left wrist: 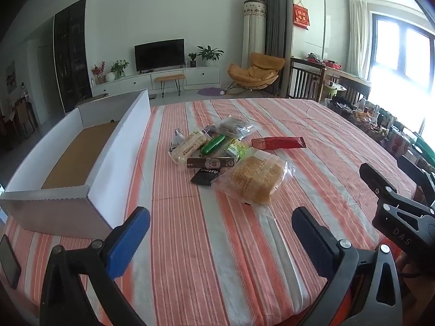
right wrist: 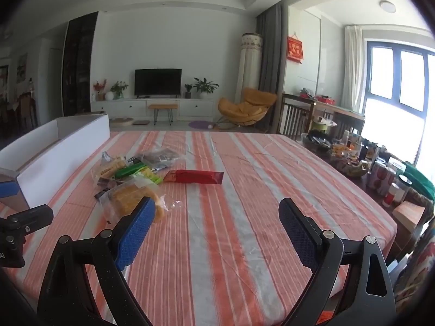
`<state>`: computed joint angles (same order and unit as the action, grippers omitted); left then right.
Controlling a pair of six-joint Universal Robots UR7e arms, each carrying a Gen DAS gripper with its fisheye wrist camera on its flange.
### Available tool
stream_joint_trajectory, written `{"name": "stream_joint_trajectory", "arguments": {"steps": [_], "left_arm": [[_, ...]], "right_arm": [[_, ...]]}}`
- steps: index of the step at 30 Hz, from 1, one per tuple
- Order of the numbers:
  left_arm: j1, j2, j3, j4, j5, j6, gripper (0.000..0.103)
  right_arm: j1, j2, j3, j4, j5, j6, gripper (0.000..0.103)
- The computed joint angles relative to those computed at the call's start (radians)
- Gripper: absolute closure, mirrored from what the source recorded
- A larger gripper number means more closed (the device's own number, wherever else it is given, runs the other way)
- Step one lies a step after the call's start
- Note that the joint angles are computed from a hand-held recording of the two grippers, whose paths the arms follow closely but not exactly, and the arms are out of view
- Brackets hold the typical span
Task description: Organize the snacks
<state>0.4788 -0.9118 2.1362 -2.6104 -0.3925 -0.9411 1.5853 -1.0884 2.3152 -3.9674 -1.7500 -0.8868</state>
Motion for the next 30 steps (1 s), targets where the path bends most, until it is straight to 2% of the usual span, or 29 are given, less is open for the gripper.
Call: {"name": "stream_joint_trajectory", "arguments": {"steps": [30], "left_arm": [[0.007,0.009,0.002,0.001,-0.002,-0.013,0.000]], "right_arm": [[-0.001,0.007,0.002,-0.013,0.005,0.003,0.009]]}}
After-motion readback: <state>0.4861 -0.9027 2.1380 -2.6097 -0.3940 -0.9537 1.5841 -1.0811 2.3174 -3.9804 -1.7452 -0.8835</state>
